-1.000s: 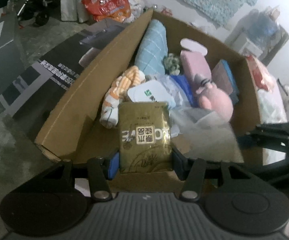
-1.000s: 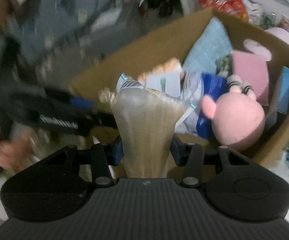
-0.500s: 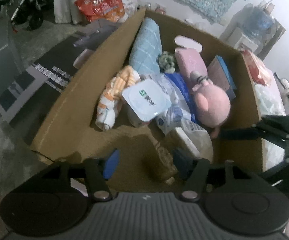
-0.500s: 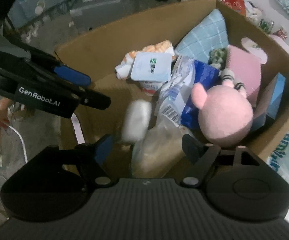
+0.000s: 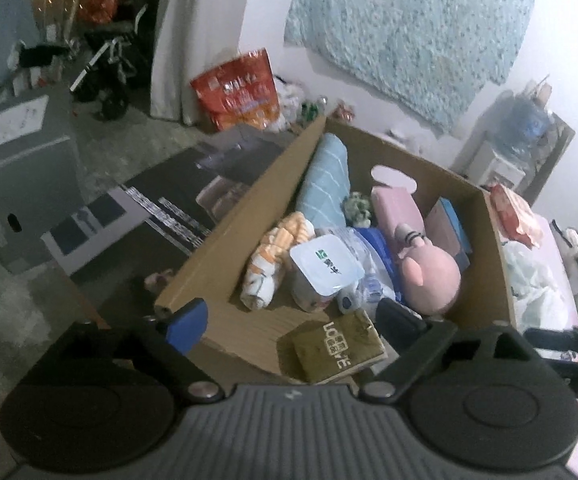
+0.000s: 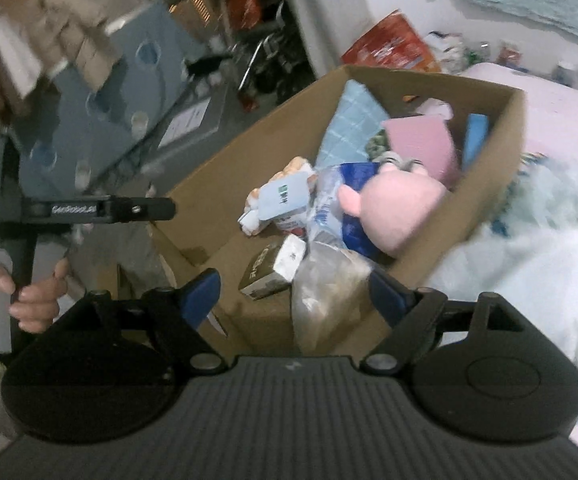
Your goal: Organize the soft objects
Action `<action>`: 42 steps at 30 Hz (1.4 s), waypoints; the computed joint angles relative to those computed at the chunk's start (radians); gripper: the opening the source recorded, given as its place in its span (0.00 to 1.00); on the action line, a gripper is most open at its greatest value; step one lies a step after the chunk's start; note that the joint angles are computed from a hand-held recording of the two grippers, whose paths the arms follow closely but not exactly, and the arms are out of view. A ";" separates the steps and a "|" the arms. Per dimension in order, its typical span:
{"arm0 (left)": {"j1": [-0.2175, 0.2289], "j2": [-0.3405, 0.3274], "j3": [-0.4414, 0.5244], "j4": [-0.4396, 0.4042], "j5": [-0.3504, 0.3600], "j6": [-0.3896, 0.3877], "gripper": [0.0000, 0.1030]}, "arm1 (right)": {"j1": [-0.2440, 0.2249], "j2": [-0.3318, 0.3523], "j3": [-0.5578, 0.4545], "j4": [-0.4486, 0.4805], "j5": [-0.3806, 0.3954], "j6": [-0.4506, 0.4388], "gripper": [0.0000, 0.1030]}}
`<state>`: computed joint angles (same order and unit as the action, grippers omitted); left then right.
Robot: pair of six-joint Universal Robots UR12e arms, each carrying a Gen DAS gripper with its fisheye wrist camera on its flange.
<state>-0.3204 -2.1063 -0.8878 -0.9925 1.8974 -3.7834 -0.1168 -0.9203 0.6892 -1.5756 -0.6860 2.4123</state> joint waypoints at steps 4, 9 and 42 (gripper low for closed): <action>-0.022 0.020 -0.047 0.085 0.068 0.018 1.00 | -0.023 -0.083 0.191 -0.240 0.032 0.163 0.86; -0.054 0.019 -0.061 0.158 0.151 0.119 1.00 | -0.029 -0.159 0.367 -0.534 -0.009 0.351 0.98; -0.103 -0.050 0.043 0.066 0.049 0.257 1.00 | -0.052 -0.294 0.615 -0.862 -0.151 0.478 0.99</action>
<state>-0.4236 -2.1563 -0.8444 -0.9262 1.9465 -3.5262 -0.1684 -1.2143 1.3042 -2.4375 -0.8371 2.8900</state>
